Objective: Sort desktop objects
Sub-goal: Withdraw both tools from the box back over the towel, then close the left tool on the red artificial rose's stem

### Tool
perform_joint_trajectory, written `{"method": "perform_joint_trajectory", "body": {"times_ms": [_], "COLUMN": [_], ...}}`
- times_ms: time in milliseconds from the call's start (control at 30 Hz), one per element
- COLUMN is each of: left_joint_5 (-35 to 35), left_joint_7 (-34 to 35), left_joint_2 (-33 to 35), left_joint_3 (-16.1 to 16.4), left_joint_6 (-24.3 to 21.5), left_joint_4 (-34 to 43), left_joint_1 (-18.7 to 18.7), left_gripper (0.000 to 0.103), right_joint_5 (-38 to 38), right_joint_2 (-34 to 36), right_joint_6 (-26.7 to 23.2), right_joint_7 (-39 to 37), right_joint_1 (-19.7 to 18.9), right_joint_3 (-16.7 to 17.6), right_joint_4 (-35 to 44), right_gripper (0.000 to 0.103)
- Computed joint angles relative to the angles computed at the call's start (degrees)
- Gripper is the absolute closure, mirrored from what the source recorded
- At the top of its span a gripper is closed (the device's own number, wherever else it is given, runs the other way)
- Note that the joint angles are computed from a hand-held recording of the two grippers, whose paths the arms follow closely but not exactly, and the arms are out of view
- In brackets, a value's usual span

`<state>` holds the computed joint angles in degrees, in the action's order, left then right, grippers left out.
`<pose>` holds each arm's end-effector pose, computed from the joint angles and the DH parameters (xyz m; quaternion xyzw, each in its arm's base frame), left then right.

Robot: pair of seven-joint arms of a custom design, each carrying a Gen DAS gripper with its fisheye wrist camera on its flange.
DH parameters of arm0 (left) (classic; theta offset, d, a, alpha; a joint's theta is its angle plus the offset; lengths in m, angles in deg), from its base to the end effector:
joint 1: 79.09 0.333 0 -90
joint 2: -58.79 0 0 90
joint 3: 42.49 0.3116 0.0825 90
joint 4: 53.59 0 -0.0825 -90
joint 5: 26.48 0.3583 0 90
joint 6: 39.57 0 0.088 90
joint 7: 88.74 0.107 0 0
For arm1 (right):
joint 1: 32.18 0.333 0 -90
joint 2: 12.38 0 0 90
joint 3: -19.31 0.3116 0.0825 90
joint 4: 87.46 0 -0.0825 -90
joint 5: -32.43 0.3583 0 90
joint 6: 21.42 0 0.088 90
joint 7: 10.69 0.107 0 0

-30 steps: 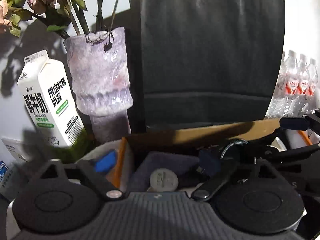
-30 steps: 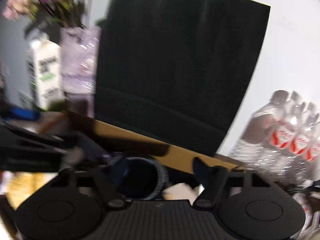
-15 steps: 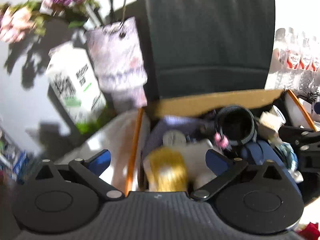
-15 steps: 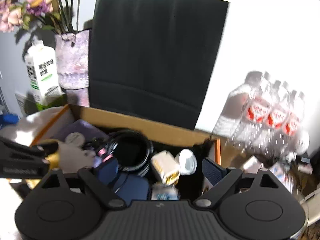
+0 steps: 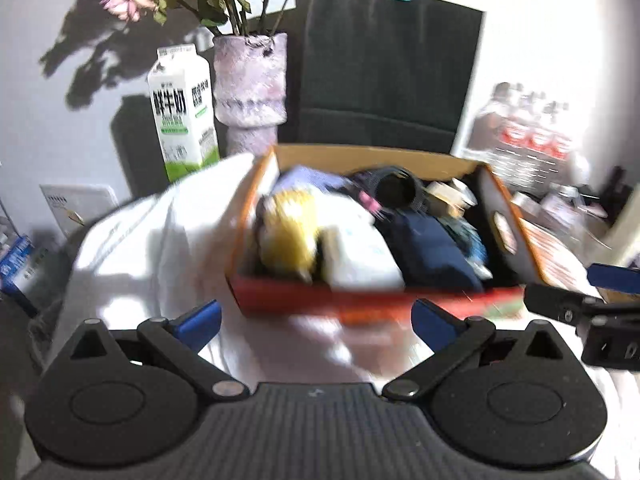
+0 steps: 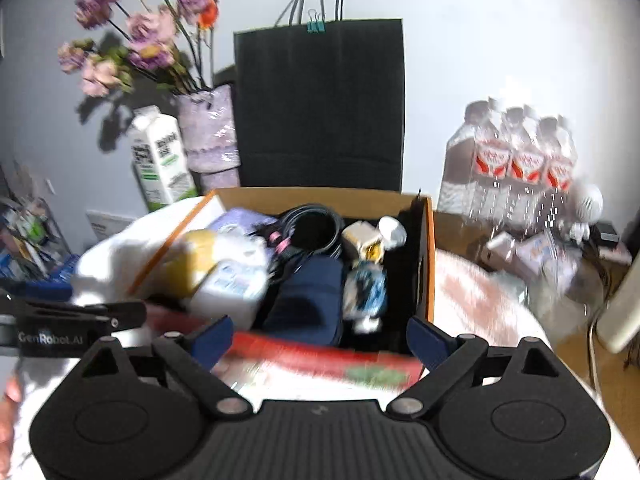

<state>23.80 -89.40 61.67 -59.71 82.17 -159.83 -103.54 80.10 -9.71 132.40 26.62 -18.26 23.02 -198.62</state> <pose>0.4565 -0.3560 0.5315 -0.7819 0.4858 -0.2311 0.3150 0.5696 0.1557 0.5362 -0.7986 0.4230 -0.1421 0.4039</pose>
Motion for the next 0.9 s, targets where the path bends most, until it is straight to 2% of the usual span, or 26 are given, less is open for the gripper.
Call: {"method": "perform_joint_trajectory", "body": {"times_ms": [67, 133, 267, 333, 433, 533, 633, 667, 733, 767, 800, 833, 900], "left_joint_5": [-1.0, -0.5, 0.3, 1.0, 2.3, 2.9, 5.7, 7.7, 11.5, 12.7, 13.6, 14.0, 15.5], "left_joint_7": [-1.4, -3.6, -8.5, -11.1, -15.3, -19.1, -26.9, -29.1, -32.5, -33.3, -33.6, -33.1, -31.1], "left_joint_2": [-2.8, -6.0, -13.1, -16.8, -19.9, -17.8, -15.0, -14.0, -10.5, -8.4, -7.0, -7.0, -8.2], "left_joint_3": [-1.2, -2.7, -6.1, -8.4, -13.0, -17.5, -19.4, -19.9, -21.4, -21.7, -21.4, -20.3, -17.5], "left_joint_6": [1.3, 2.6, 5.4, 4.0, -1.6, -10.8, -14.1, -14.8, -20.1, -23.3, -24.4, -22.7, -15.9], "left_joint_4": [-3.9, -8.1, -15.8, -18.7, -20.8, -19.5, -20.3, -20.8, -20.2, -19.0, -18.4, -18.4, -19.9], "left_joint_1": [-1.1, -2.3, -4.5, -5.6, -7.6, -9.7, -12.5, -13.3, -14.9, -15.7, -16.4, -16.8, -17.4], "left_gripper": [0.0, 0.0, 0.0, 0.0, 0.0, 0.0, 0.0, 0.0, 0.0, 0.0, 0.0, 0.0, 0.0], "right_joint_5": [9.6, 16.2, 22.2, 24.6, 25.8, 25.5, 27.4, 29.7, 39.1, 43.7, 46.5, 47.2, 45.6], "right_joint_2": [-4.9, -9.8, -20.4, -25.9, -33.3, -40.1, -45.3, -47.0, -49.7, -50.8, -51.5, -51.8, -51.6], "right_joint_6": [-3.7, -6.4, -9.5, -12.6, -15.8, -14.5, -9.2, -6.2, -1.2, -1.0, -1.9, -2.9, -4.7], "right_joint_7": [-8.1, -13.9, -21.8, -25.4, -28.4, -28.6, -29.9, -32.6, -45.1, -51.6, -55.8, -57.1, -54.7], "right_joint_1": [-1.3, -1.7, -2.2, -2.6, -4.3, -7.0, -8.0, -7.5, -4.9, -4.5, -4.9, -5.6, -6.7], "right_joint_3": [-0.9, -2.8, -6.4, -9.2, -12.2, -12.5, -11.1, -10.5, -11.3, -12.1, -12.5, -12.5, -12.2], "right_joint_4": [-5.0, -10.7, -22.9, -28.4, -35.0, -40.9, -46.7, -48.7, -51.7, -52.8, -53.5, -53.9, -54.3], "right_gripper": [0.006, 0.003, 0.001, 0.001, 0.0, 0.0, 0.0, 0.0, 0.0, 0.0, 0.0, 0.0, 0.0]}}
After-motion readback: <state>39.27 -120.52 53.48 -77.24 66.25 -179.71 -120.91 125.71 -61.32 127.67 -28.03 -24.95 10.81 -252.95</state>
